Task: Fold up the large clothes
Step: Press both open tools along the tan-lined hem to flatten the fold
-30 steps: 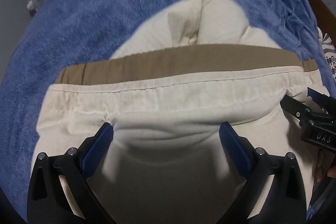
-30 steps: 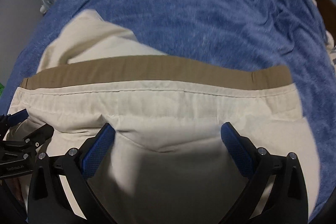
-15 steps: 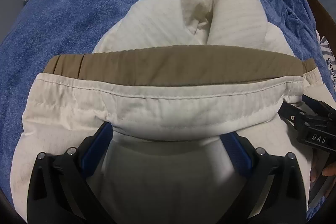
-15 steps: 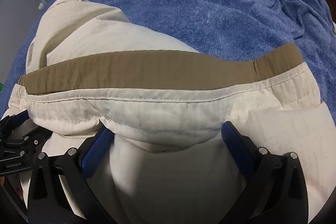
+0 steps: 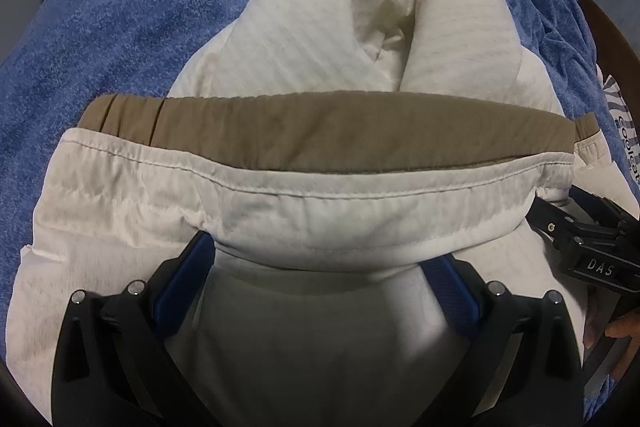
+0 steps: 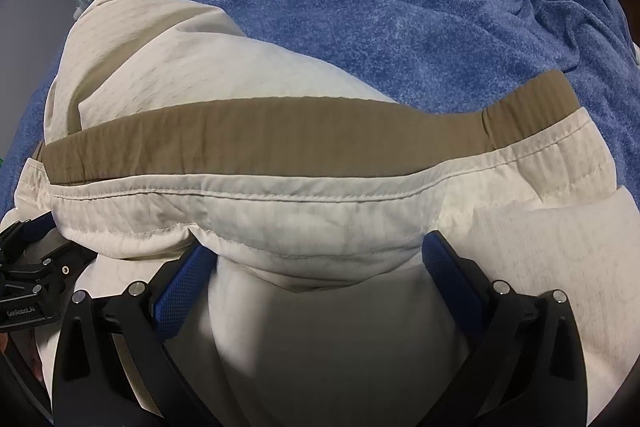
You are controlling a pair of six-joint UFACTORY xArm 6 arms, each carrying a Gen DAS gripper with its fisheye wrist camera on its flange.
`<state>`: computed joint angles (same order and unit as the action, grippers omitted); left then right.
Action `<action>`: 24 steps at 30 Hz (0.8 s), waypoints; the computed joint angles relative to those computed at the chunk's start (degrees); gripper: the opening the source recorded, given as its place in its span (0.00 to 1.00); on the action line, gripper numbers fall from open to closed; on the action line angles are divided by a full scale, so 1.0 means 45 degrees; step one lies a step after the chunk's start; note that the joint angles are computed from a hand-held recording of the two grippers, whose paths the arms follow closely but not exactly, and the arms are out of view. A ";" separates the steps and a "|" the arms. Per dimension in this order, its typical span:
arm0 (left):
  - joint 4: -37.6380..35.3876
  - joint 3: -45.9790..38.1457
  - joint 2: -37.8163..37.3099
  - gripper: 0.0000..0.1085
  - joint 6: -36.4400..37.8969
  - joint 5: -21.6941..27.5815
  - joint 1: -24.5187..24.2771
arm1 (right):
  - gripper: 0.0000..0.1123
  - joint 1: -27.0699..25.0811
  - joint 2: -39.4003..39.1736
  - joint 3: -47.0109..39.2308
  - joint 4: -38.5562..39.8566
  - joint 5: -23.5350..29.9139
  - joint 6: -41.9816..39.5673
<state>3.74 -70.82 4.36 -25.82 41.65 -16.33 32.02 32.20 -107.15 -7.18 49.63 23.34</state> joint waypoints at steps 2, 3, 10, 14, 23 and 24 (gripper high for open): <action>-0.0031 -0.0019 0.0034 0.90 0.0015 -0.0017 0.0001 | 0.87 -0.0004 -0.0005 0.0033 0.0022 -0.0025 0.0003; -0.0050 0.0005 0.0039 0.90 0.0040 -0.0050 0.0012 | 0.87 -0.0006 0.0016 0.0014 0.0024 -0.0019 0.0006; -0.0234 -0.0084 0.0221 0.90 0.0113 -0.0187 0.0010 | 0.87 -0.0036 0.0089 0.0018 0.0065 -0.0140 0.0013; -0.0313 -0.0090 0.0296 0.90 0.0188 -0.0297 0.0045 | 0.87 -0.0025 0.0094 0.0060 0.0042 -0.0210 0.0064; -0.0473 -0.0009 0.0369 0.90 0.0342 -0.0598 0.0126 | 0.87 -0.0044 0.0106 0.0118 0.0094 -0.0353 0.0067; -0.0481 -0.0009 0.0387 0.90 0.0351 -0.0632 0.0131 | 0.87 -0.0046 0.0105 0.0136 0.0096 -0.0388 0.0073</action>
<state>1.58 -70.86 6.10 -24.24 38.81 -15.74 31.82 32.68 -106.54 -6.75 47.89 23.67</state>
